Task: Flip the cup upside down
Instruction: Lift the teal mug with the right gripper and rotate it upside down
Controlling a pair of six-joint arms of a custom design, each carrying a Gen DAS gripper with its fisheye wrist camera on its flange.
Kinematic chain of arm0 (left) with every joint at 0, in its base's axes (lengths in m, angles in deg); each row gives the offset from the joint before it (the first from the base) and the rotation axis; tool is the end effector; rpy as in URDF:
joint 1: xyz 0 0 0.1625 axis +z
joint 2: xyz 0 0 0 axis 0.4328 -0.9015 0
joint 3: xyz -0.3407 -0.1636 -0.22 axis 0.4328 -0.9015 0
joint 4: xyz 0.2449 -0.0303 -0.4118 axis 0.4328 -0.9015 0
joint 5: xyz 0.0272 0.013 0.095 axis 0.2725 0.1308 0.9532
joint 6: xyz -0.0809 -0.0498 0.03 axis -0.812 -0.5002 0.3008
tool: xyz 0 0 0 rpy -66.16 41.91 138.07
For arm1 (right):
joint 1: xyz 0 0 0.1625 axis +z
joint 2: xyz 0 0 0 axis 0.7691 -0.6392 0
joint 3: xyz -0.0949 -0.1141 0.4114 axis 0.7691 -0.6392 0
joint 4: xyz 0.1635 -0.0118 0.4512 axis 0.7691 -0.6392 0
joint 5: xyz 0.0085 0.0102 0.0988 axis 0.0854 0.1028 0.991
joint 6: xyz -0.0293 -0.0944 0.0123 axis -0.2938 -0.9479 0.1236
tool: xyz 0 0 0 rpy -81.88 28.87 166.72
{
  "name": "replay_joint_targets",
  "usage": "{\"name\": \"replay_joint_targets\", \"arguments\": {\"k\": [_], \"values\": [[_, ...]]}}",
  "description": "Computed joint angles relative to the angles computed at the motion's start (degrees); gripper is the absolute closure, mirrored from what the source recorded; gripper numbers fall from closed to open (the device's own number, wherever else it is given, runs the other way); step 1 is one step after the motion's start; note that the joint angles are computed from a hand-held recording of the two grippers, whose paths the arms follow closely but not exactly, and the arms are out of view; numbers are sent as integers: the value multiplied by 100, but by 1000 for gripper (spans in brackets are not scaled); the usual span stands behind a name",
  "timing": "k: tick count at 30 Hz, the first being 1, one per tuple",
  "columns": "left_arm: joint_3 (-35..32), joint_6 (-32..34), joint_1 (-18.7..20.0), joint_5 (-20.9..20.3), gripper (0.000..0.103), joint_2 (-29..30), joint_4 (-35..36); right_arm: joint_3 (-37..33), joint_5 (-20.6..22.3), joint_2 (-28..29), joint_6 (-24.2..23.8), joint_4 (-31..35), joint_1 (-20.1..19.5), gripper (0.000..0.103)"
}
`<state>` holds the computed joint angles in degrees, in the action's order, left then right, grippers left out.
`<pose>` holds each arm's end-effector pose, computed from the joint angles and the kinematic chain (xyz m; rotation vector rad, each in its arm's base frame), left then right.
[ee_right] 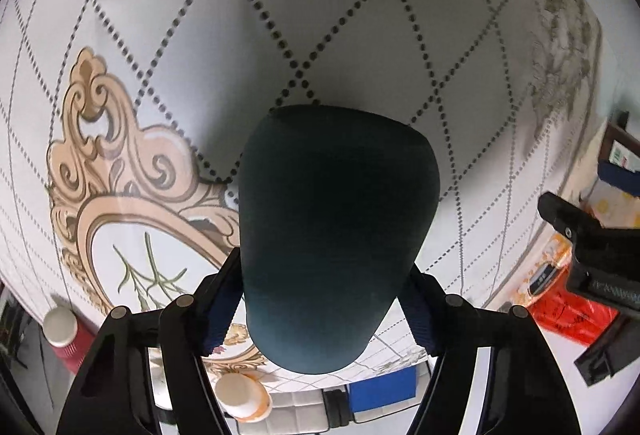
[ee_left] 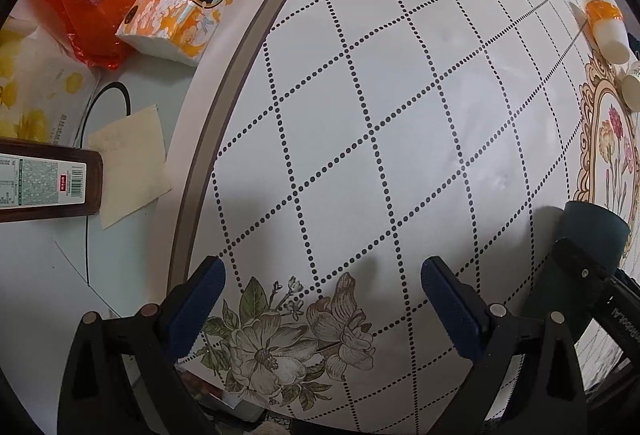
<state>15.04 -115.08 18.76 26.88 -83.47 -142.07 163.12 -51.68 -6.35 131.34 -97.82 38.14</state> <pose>-0.2880 -0.5439 0.0394 -0.2048 2.2407 -0.0858 0.0705 -0.5019 0.2054 2.4569 0.0965 -0.7694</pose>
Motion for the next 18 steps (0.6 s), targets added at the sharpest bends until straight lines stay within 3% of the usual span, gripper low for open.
{"name": "replay_joint_targets", "arguments": {"k": [9,14,18], "values": [[-93,-94,-147,25,2,29,187,81,-62,-150,1173,70,123,31],[-184,-84,-240,71,2,67,280,281,-397,-292,2272,-59,267,31],[-433,-40,-316,113,2,184,447,175,-1030,16,3689,-108,659,31]]}}
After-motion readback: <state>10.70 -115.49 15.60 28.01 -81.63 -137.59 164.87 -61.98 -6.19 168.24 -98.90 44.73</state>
